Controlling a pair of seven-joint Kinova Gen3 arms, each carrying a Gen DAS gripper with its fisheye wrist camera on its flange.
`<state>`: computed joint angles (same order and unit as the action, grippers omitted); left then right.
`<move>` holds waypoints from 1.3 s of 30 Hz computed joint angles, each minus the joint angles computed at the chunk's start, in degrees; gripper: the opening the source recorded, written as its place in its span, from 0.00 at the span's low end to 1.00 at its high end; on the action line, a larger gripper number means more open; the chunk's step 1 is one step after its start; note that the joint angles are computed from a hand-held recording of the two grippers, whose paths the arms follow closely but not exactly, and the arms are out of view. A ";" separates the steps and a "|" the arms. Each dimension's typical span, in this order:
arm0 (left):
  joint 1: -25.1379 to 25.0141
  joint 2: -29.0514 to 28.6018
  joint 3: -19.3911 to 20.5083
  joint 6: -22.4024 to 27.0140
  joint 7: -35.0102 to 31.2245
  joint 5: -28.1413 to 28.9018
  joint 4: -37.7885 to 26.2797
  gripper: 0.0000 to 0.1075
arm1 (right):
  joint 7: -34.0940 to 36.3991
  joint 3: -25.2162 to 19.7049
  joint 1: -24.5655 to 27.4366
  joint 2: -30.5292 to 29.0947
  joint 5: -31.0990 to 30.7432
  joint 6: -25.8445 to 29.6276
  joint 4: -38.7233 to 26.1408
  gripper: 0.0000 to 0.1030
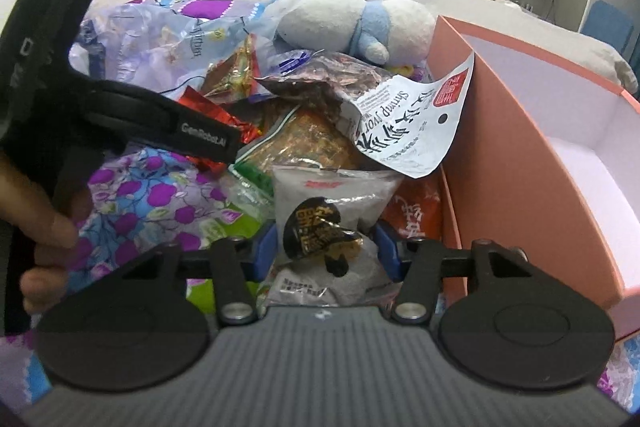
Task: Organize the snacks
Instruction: 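Grasp the red foil candy with the left tool while the right tool grasps the clear black-label bag, then lift the red foil candy with the left tool while the right tool lifts the clear bag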
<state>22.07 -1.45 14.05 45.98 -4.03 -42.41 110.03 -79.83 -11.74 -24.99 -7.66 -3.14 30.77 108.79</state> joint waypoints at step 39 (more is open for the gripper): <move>7.92 5.42 1.42 13.44 -8.11 -3.27 -5.40 0.52 | 13.89 5.07 2.23 -6.66 -15.26 7.79 4.52 0.73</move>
<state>30.00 3.97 15.47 59.42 -12.14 -45.67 104.63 -65.94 -6.67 -22.76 -14.32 -18.40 38.55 113.30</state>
